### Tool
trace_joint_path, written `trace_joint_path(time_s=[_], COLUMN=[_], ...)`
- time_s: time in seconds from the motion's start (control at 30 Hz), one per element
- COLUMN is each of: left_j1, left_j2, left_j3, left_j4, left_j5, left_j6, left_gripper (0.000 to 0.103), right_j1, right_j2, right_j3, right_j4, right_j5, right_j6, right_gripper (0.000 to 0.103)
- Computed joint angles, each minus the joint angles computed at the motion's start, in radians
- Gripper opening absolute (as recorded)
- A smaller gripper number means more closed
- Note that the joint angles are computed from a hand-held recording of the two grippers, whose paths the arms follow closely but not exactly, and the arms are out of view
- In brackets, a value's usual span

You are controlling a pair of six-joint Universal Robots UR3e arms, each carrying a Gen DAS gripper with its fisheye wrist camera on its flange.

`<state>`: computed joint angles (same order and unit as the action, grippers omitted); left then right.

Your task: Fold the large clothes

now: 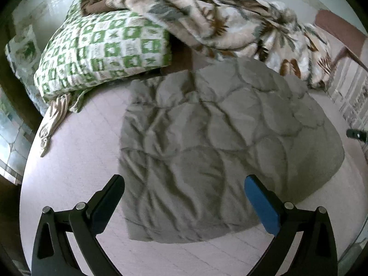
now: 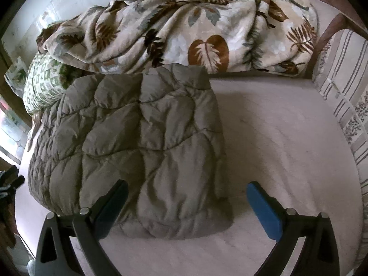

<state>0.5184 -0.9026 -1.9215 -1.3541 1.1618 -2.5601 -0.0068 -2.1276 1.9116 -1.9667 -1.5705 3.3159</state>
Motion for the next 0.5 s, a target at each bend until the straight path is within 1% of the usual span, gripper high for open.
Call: trace_joint_path(time_s=[0.03,0.1,0.3,0.37,0.5], left_j1=[0.032,0.059,0.078,0.059,0.019], left_j2=[-0.016,-0.075,-0.245,-0.301,-0.406], left_j3=[0.015,0.057,0.117,0.123,0.098], left_j4=[-0.022,-0.048,-0.039,-0.015,0.114], left_j5=[-0.02,-0.03,-0.083,-0.071,0.001], left_j6=[0.012,0.006,-0.045,-0.077,-0.156], left_gripper=[0.103,0.103,0.103,0.103,0.103], right_j1=[-0.017,-0.048,-0.12,-0.125,-0.141], right_j2=[-0.006,-0.018,-0.018,-0.008,0.015], right_j3=[0.0,0.004,0.034,0.045,0.06], right_j4=[0.01,0.022,0.015,0.003,-0.023], right_j5=[0.008,0.025,0.08,0.081,0.078], right_j6=[-0.012,-0.03,-0.059,-0.062,-0.076], right_gripper=[0.103,0.103,0.103,0.103,0.103])
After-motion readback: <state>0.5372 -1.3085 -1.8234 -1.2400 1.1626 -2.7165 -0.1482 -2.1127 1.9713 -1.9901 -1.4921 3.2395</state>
